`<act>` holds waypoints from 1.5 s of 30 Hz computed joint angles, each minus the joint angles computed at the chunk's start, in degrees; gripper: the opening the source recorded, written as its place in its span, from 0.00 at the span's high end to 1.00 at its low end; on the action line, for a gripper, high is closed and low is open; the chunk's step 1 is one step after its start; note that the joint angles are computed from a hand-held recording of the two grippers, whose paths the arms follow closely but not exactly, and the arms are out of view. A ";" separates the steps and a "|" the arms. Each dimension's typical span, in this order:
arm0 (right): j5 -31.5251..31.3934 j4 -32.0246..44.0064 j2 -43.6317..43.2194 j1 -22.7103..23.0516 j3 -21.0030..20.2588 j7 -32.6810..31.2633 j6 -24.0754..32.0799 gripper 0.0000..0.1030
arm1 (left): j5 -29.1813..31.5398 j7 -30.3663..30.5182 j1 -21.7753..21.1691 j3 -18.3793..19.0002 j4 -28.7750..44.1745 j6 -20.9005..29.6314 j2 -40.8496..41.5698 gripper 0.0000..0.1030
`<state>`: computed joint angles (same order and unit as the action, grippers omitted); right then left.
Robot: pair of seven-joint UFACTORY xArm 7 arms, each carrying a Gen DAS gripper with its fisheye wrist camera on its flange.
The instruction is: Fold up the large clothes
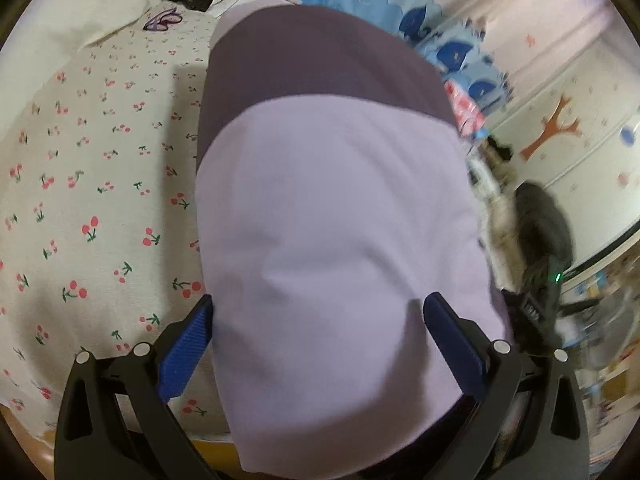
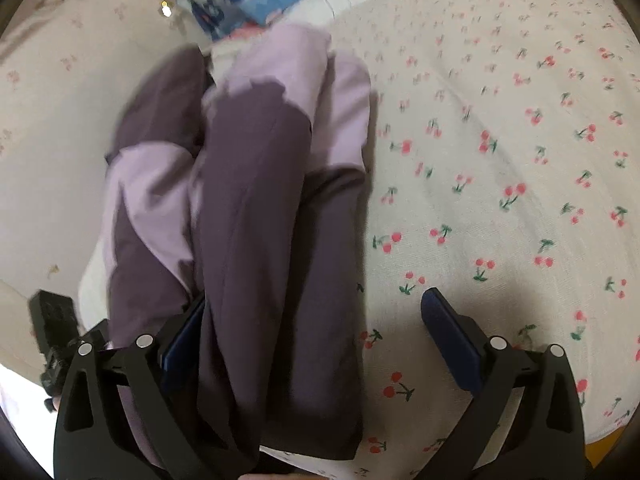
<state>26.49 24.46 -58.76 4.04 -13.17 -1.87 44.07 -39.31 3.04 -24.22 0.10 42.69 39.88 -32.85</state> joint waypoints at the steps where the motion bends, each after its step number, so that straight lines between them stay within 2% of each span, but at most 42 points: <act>1: -0.51 -1.39 -2.88 -1.28 2.12 0.16 -3.32 0.06 | -1.18 0.40 -0.39 0.83 -0.25 0.06 -0.16 0.05; 3: -2.69 -2.92 -7.13 -2.32 5.73 0.82 -7.74 0.06 | -0.76 -0.03 -0.05 0.62 0.04 0.94 0.14 0.05; 4: -4.17 -2.71 -7.94 -1.54 6.92 0.71 -8.23 0.06 | 0.76 -0.70 0.45 -0.29 0.55 1.65 0.58 0.05; 5: -5.50 -1.82 -7.40 -0.90 7.66 0.51 -7.23 0.06 | 2.03 -1.11 0.83 -1.08 0.82 1.75 0.83 0.05; 7: -12.30 1.79 -1.76 -0.98 11.94 1.15 -0.06 0.06 | 4.49 -1.83 1.33 -2.42 1.17 1.64 1.13 0.05; 9: -13.16 2.42 1.27 -0.41 10.96 2.49 3.10 0.06 | 4.67 -1.53 0.84 -2.08 1.36 1.89 1.11 0.05; 11: -12.37 2.58 2.68 0.24 8.03 2.26 5.27 0.06 | 0.90 0.35 -0.67 -0.12 -0.08 -0.21 -0.50 0.05; 13: -14.14 4.25 3.21 -0.28 8.49 1.65 7.67 0.06 | -4.56 3.33 -2.37 2.66 -1.94 -3.74 -2.35 0.05; 16: -14.86 9.10 5.52 -0.01 8.75 1.33 10.21 0.06 | -8.44 4.21 -2.32 4.78 -1.57 -6.28 -1.23 0.05; 19: -14.25 13.51 8.69 -0.32 9.14 2.00 5.98 0.06 | -6.94 4.72 -1.11 3.90 1.53 -6.72 3.41 0.05; 21: -13.36 15.73 12.10 0.16 9.38 2.85 2.63 0.06 | -6.02 5.14 -0.82 3.12 3.83 -5.24 6.97 0.05; 22: -13.07 17.24 14.48 0.29 9.47 3.49 1.87 0.06 | -6.04 5.75 -0.71 2.79 4.65 -4.52 8.29 0.05; 25: -15.22 20.00 25.03 -1.99 11.16 7.36 0.92 0.06 | -4.59 5.98 0.43 0.15 4.93 -6.62 8.96 0.05; 26: -12.46 19.74 27.65 -1.28 9.99 6.05 0.60 0.06 | -4.49 5.78 0.60 -0.19 4.79 -6.97 8.79 0.05; 27: -7.31 17.23 28.04 1.56 6.41 4.59 -2.08 0.06 | -3.95 5.55 0.89 -0.54 4.61 -7.44 8.75 0.05; 29: 2.51 13.66 27.16 4.68 1.26 -1.22 -5.15 0.06 | -0.25 4.03 1.93 -2.86 4.01 -9.77 8.29 0.05; 30: 5.18 12.18 26.27 5.34 0.23 -4.12 -6.79 0.06 | 1.84 3.39 2.19 -3.76 3.57 -10.82 7.83 0.05; 32: 8.20 10.36 24.96 5.89 -0.45 -8.09 -9.00 0.06 | 7.00 0.97 3.19 -5.95 2.83 -13.24 7.33 0.05; 34: 9.86 10.46 24.85 5.90 -1.06 -10.03 -8.50 0.06 | 11.49 -1.76 3.77 -7.38 2.64 -15.50 7.59 0.05; 37: 5.68 11.74 23.52 2.21 2.09 -8.00 -6.07 0.06 | 16.43 -4.87 4.02 -7.88 1.97 -17.48 7.30 0.05; 38: 3.11 11.75 21.59 0.73 4.56 -6.33 -6.18 0.06 | 18.33 -6.05 4.35 -8.30 1.75 -18.05 7.14 0.05; 40: 1.44 10.32 15.27 1.37 6.14 -7.00 -8.65 0.06 | 21.45 -8.14 4.61 -8.81 1.37 -18.78 6.77 0.05; 42: 1.03 8.91 10.71 4.58 5.45 -9.85 -10.77 0.06 | 24.07 -9.93 4.74 -9.27 0.84 -19.56 6.42 0.05; 44: -2.25 8.11 8.58 5.77 6.90 -11.39 -9.99 0.06 | 26.22 -11.63 4.81 -9.59 0.66 -20.01 6.34 0.05; 45: -6.09 8.30 9.45 3.96 9.40 -10.19 -7.22 0.06 | 27.26 -12.55 4.93 -9.87 0.47 -20.20 6.16 0.05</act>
<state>20.40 32.76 -49.32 7.99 -3.77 -12.07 36.84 -12.05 -9.51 -19.29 -9.77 43.16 19.68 -26.69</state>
